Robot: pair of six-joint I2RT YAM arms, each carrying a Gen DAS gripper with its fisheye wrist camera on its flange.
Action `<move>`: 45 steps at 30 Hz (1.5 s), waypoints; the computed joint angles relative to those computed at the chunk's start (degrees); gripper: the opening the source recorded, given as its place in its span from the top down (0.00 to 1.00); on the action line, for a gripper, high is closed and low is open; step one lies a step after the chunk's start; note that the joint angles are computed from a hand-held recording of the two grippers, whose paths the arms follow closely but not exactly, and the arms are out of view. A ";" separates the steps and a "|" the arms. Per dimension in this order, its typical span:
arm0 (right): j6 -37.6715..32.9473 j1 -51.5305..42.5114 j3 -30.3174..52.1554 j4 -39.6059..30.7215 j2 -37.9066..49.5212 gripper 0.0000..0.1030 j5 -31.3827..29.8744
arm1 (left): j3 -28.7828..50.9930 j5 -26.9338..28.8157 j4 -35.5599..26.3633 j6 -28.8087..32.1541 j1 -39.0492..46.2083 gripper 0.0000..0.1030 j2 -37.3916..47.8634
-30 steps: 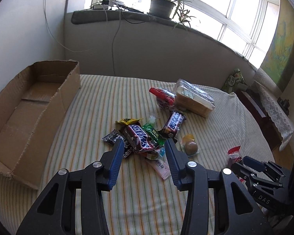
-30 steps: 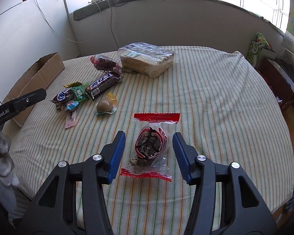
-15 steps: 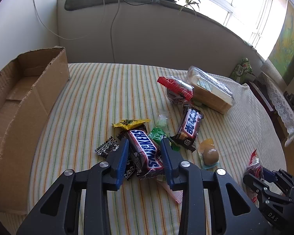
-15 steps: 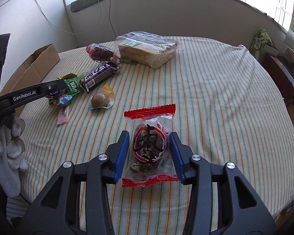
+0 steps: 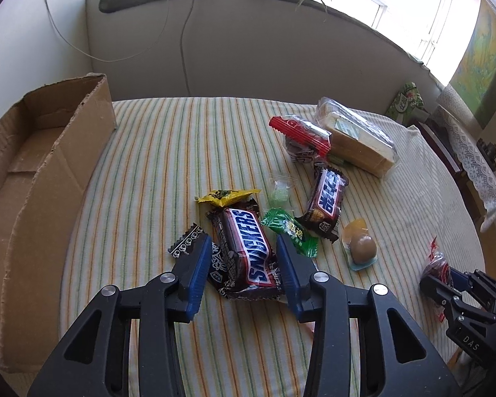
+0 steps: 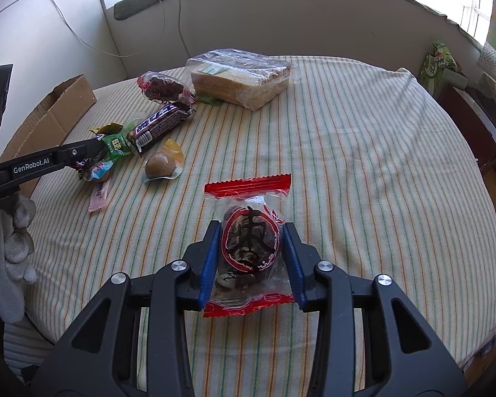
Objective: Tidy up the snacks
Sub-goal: 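Grasp the red-edged cookie bag with the right tool while the left tool grasps the Snickers bar, then carry both snacks over the cardboard box and open both tools to drop them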
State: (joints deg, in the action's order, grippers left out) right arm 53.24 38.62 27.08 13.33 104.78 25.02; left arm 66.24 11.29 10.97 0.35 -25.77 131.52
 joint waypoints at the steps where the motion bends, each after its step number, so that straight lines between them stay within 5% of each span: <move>1: -0.09 -0.04 -0.07 0.06 -0.01 0.62 -0.04 | 0.16 -1.28 -0.44 1.01 -0.22 0.62 0.10; 20: -1.23 -0.36 1.12 -0.69 0.59 0.65 -0.13 | 2.76 -1.87 0.84 1.56 -1.07 0.74 2.24; 32: -2.62 1.70 3.39 -5.46 -5.64 0.65 2.43 | -10.43 3.46 9.50 -1.28 3.34 0.74 -8.73; 45: -11.71 4.75 21.24 -10.87 0.24 0.65 2.67 | -21.23 5.53 16.65 -0.09 13.06 0.74 -17.08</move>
State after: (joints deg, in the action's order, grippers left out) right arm 41.54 43.38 48.32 2.46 105.02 27.68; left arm 45.01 16.82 27.62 0.26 -12.71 114.44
